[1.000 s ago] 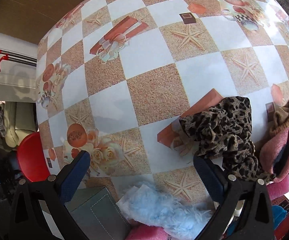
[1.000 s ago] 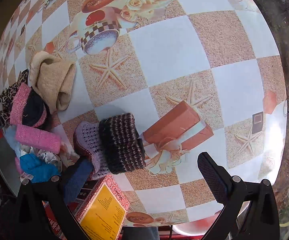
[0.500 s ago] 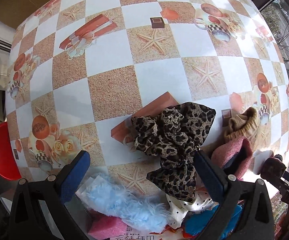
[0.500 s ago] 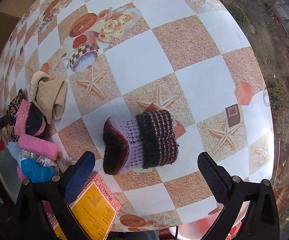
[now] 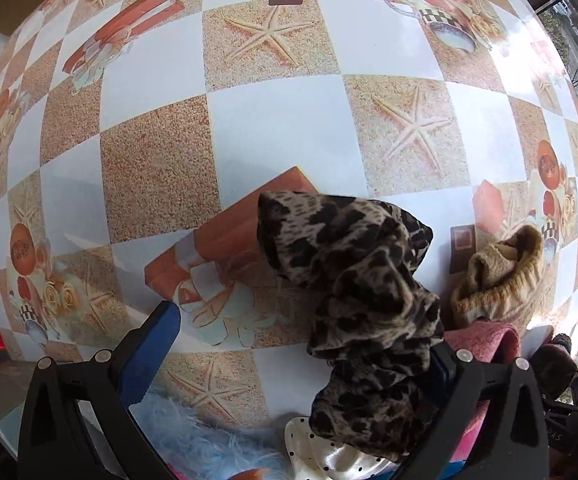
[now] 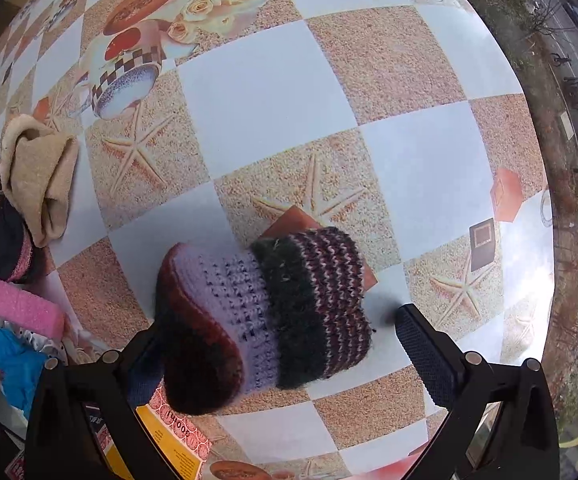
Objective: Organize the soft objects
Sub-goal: 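Grasp the striped knit hat with the right tool while the left tool grasps the leopard scarf, then carry the knit hat with the right tool while the left tool carries the scarf to the white box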
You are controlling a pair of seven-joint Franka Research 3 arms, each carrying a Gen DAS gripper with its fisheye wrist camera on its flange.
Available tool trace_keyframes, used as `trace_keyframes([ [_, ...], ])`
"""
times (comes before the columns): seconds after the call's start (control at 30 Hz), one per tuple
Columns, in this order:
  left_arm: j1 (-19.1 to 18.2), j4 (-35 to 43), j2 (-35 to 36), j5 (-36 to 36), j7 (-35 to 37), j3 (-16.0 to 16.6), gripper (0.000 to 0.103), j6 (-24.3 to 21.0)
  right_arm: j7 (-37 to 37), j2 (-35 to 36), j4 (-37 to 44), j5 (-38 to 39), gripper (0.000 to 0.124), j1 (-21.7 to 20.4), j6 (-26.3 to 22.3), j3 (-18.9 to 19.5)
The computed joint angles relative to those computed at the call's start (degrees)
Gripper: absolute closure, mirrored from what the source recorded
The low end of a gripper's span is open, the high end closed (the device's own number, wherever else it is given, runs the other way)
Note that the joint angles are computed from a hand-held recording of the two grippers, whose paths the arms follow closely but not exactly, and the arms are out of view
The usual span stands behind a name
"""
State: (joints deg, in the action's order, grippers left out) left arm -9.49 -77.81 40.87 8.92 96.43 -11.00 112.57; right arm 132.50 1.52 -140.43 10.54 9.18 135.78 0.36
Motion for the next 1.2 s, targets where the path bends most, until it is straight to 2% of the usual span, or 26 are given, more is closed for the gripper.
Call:
trace_keyframes([
  [0.1, 1.1, 1.1, 0.8, 0.0, 1.8, 0.2, 0.0, -0.3, 0.1, 1.7, 2.3, -0.7, 0.021, -0.2, -0.1, -0.3],
  [0.17, -0.2, 5.7, 3.7, 0.6, 1.9, 0.5, 0.0, -4.9, 0.6, 1.7, 2.5, -0.8, 0.021, 0.0, -0.6, -0.2],
  [0.23, -0.6, 6.6, 4.1, 0.6, 1.4, 0.5, 0.003, -6.0, 0.4, 2.0, 2.9, -0.7, 0.021, 0.1, -0.8, -0.3],
  [0.27, -0.6, 5.8, 3.4, 0.3, 1.3, 0.3, 0.011, -5.3, 0.5, 2.0, 2.8, -0.8, 0.021, 0.1, -0.8, -0.3],
  [0.3, -0.4, 4.5, 2.4, 0.2, 1.6, 0.0, 0.024, -4.2, 0.9, 1.9, 2.9, -0.9, 0.023, 0.2, -1.3, -0.3],
  [0.33, -0.2, 3.2, 1.4, 0.0, 2.0, -0.3, 0.032, -3.0, 1.4, 1.5, 2.7, -1.1, 0.029, 0.3, -1.3, -0.2],
  [0.37, 0.0, 2.1, 0.6, -0.2, 2.7, -0.6, 0.056, -2.1, 2.2, 0.7, 2.3, -2.0, 0.034, 0.6, -1.0, -0.1],
  [0.4, -0.2, 1.7, 0.2, 0.0, 3.1, -0.6, 0.066, -1.9, 2.6, -0.1, 2.0, -2.9, 0.049, 0.7, -0.8, 0.1],
  [0.43, -0.1, 1.1, -0.3, -0.1, 3.2, -0.6, 0.067, -1.2, 2.9, -0.8, 1.8, -4.0, 0.06, 0.8, -0.7, 0.2],
  [0.5, 0.4, -1.5, -2.2, -0.7, 3.1, -0.7, 0.067, 2.2, 1.5, -2.4, 0.3, -2.0, 0.067, 0.7, 1.3, 0.3],
  [0.63, 1.2, -7.3, -7.4, -0.5, 3.0, -0.8, 0.067, 8.5, 3.6, -7.2, -3.7, 0.0, 0.068, -0.1, 4.2, 0.4],
  [0.73, 1.7, -11.5, -11.6, -0.1, 5.0, -1.2, 0.067, 12.1, 4.6, -11.0, -5.9, -0.2, 0.068, -0.7, 4.1, 1.0],
  [0.97, 3.7, -23.7, -23.2, -4.0, 11.5, -2.3, 0.067, 15.5, 5.4, -19.1, -9.2, 0.3, 0.068, -1.2, 1.2, 2.7],
  [1.2, 4.0, -38.3, -36.8, -8.5, 16.8, -0.9, 0.067, 17.3, 7.2, -26.3, -12.9, 2.4, 0.068, 0.5, -0.9, 5.0],
])
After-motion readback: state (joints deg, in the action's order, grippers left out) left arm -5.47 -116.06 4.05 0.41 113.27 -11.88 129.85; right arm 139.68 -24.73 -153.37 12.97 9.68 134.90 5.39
